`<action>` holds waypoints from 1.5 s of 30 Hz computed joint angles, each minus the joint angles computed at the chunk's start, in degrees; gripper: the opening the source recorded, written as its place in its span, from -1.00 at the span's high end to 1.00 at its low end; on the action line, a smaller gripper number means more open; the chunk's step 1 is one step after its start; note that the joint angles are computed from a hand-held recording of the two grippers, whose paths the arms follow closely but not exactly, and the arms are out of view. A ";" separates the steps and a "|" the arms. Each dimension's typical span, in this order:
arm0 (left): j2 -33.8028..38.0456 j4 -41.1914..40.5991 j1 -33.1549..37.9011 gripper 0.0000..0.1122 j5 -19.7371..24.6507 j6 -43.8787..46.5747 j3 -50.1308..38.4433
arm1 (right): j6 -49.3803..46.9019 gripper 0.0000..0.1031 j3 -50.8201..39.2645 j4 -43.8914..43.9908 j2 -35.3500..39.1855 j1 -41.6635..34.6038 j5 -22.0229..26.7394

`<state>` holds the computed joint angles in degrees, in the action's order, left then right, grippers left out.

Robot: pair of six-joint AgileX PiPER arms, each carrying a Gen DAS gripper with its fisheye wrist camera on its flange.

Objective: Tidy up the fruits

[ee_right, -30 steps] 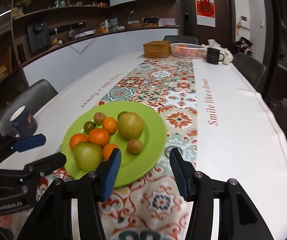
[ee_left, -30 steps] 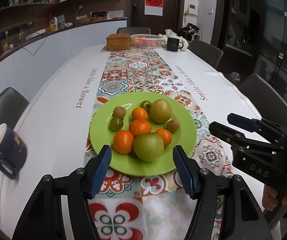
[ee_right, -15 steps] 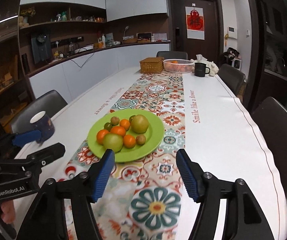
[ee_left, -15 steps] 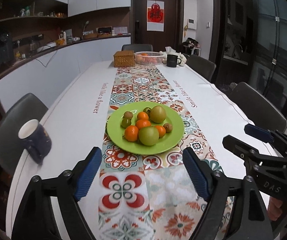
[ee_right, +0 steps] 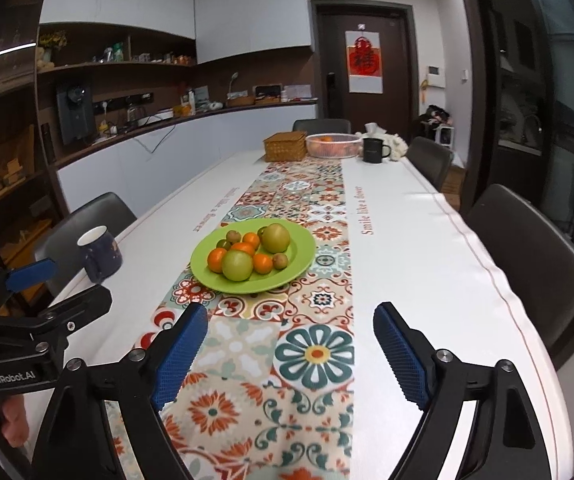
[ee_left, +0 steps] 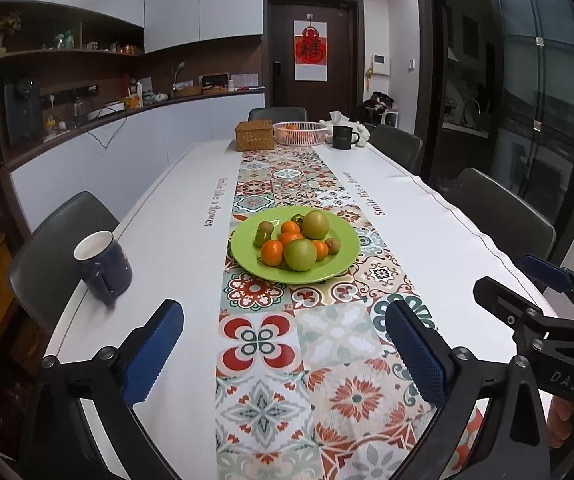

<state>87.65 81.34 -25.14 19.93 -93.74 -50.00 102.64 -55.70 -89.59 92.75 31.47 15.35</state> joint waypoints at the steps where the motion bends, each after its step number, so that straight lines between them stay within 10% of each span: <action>1: -0.65 1.24 -0.51 -0.83 0.47 -1.41 0.76 | 1.39 -0.71 1.25 -0.85 -1.06 0.76 1.20; 45: -8.57 6.82 -6.62 -0.84 7.14 -12.09 11.48 | 12.30 -0.75 12.21 -7.29 -8.83 8.30 8.13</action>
<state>79.08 88.16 -31.76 27.07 -105.83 -38.52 114.94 -43.49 -96.87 83.92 39.77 23.47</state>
